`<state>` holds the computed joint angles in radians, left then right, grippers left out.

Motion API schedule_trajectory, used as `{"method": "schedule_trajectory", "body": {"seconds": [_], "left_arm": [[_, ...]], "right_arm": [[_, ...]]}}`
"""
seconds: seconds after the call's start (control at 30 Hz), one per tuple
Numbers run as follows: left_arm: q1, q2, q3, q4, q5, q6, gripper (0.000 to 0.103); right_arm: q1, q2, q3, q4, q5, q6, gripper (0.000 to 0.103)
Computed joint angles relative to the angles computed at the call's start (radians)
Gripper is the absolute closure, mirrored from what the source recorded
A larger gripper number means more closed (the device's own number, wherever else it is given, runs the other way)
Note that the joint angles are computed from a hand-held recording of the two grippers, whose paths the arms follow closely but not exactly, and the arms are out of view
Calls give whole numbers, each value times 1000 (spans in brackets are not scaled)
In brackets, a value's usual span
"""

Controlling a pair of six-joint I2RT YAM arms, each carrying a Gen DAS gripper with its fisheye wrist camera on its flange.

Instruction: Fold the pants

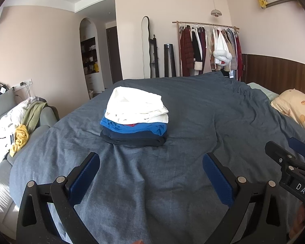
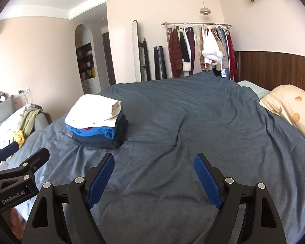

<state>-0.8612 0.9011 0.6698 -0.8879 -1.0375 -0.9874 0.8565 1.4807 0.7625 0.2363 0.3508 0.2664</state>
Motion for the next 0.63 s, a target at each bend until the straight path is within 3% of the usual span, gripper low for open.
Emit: {"method": "schedule_trajectory", "body": {"seconds": [0.63], "left_arm": [[-32, 81, 36, -67, -33, -105, 0]], "right_arm": [[-1, -7, -20, 5, -1, 8, 22]]}}
